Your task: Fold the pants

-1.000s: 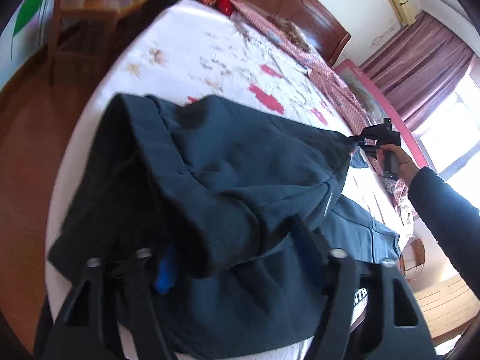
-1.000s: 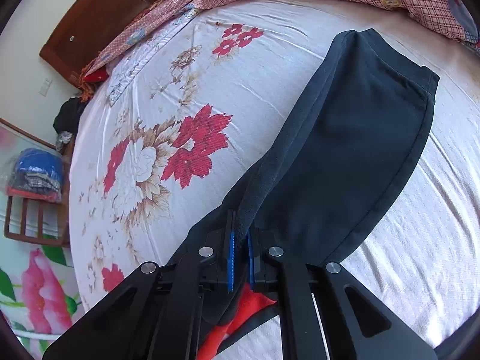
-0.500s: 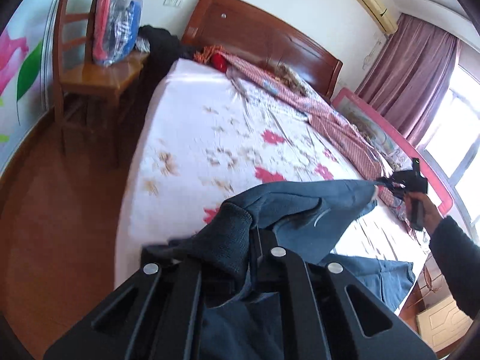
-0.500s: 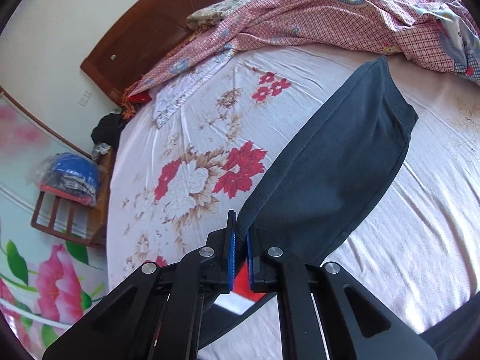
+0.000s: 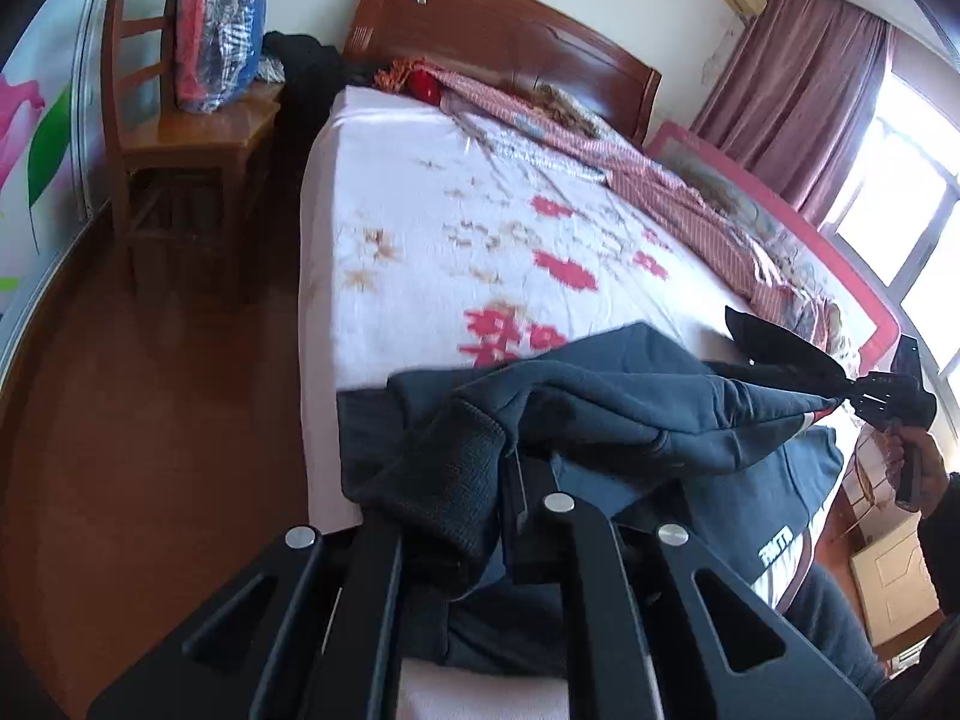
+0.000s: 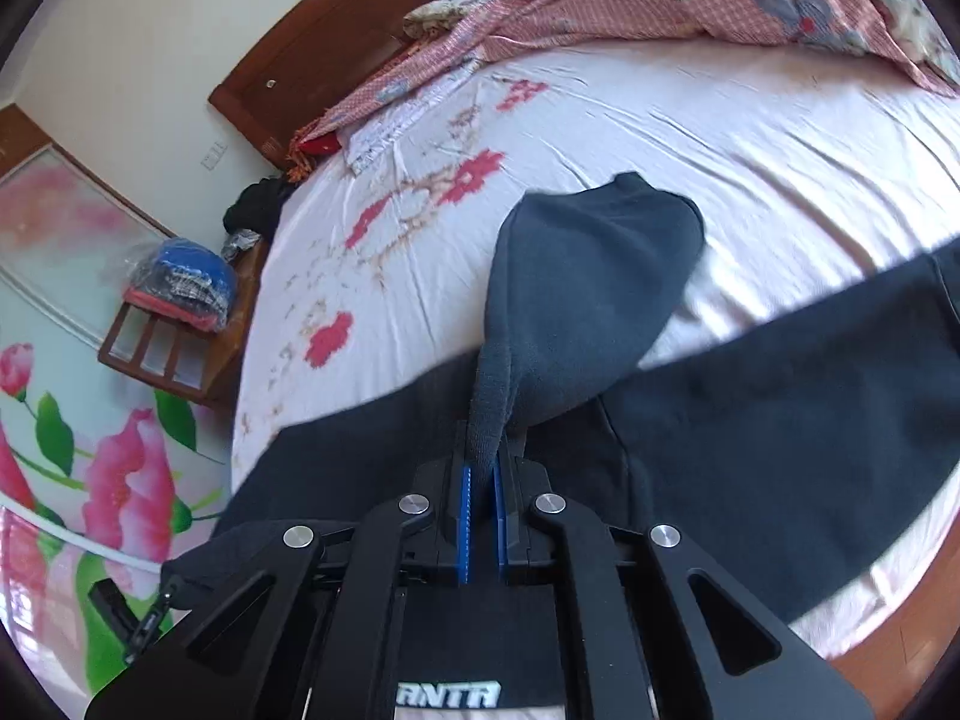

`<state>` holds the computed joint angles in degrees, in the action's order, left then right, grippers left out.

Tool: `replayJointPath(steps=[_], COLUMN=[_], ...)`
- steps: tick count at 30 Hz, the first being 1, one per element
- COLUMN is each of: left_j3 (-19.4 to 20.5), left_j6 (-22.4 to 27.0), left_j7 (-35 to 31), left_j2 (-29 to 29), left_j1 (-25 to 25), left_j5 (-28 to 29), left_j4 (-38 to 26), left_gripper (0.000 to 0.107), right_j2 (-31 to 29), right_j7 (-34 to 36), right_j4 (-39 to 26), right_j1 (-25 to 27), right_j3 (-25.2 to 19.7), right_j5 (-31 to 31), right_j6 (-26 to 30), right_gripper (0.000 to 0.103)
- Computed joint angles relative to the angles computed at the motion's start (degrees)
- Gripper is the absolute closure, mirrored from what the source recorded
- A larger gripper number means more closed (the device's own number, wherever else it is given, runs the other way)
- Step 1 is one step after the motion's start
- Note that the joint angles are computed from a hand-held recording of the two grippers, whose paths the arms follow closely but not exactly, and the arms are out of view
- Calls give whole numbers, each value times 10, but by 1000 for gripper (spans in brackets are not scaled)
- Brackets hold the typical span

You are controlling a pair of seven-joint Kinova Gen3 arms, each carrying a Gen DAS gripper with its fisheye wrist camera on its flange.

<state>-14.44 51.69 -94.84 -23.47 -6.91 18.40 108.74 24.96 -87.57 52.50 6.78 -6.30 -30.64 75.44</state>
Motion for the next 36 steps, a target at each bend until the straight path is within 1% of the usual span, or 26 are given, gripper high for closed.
replayJointPath(steps=[1,3,4,6,7,10,14,16,17,18,19,20,21,22,23,24,25,26,27,29,31,32,33,34,36], left_j3=[3,7,7,17,22,30,66,83,85,93,111,133,144,153,171,197,224,251,277,330,383,410,436,462,514], left_j6=[1,0,0,-2,-2,-3,18,27,27,28,38,56,72,91,114,128,141,161,183,214,237,249,268,292,338], left_j7=[15,47,56,69,71,71,67,83,97,116,135,148,161,182,205,228,248,260,262,294,341,364,387,411,454], left_j2=[-8,-22,-27,-44,-52,-66,-57,-61,-66,-71,-74,-76,-81,-83,-84,-89,-90,-83,-76,-60,-43,-37,-27,-11,9], left_j1=[10,22,21,3,-2,8,5,6,14,17,11,1,3,2,-8,-20,-32,-45,-51,-60,-71,-89,-106,-115,-131], left_j5=[-18,-43,-45,-34,-34,-39,-70,-93,-105,-121,-144,-167,-186,-203,-226,-246,-269,-293,-316,-363,-402,-410,-411,-416,-440], left_j4=[12,31,35,40,39,40,52,63,69,70,69,64,59,51,40,32,22,8,-8,-35,-66,-82,-101,-122,-148], left_gripper=[100,100,100,100,100,99,96,92,86,74,66,54,47,39,26,25,24,21,20,17,16,15,12,12,12], right_j2=[-9,-23,-31,-53,-61,-63,-62,-56,-57,-58,-54,-50,-49,-49,-45,-46,-55,-67,-82,-108,-115,-114,-107,-95,-49], right_j7=[-5,-14,-18,-9,-4,-3,-3,-8,-14,-16,-21,-22,-32,-43,-55,-57,-60,-62,-65,-60,-21,2,17,22,18], right_j4=[27,80,106,150,156,144,151,169,182,200,209,215,211,198,178,163,154,146,142,140,127,123,116,108,65], right_j1=[11,19,25,32,29,34,34,36,26,22,27,41,50,49,52,54,45,27,0,-50,-103,-130,-156,-172,-192], right_j3=[-3,7,11,13,21,30,39,40,47,53,48,35,24,20,7,0,4,19,43,72,85,86,85,83,64], right_j5=[-2,-7,-17,-29,-31,-31,-8,3,17,22,18,11,13,24,45,58,78,102,125,172,218,242,265,288,316], right_j6=[8,0,-10,-42,-49,-39,-28,-23,-32,-44,-47,-49,-46,-34,-12,5,12,17,13,-24,-68,-91,-114,-134,-147], right_gripper=[98,98,98,98,99,99,99,99,99,99,99,99,98,87,66,62,62,62,62,62,62,62,62,62,62])
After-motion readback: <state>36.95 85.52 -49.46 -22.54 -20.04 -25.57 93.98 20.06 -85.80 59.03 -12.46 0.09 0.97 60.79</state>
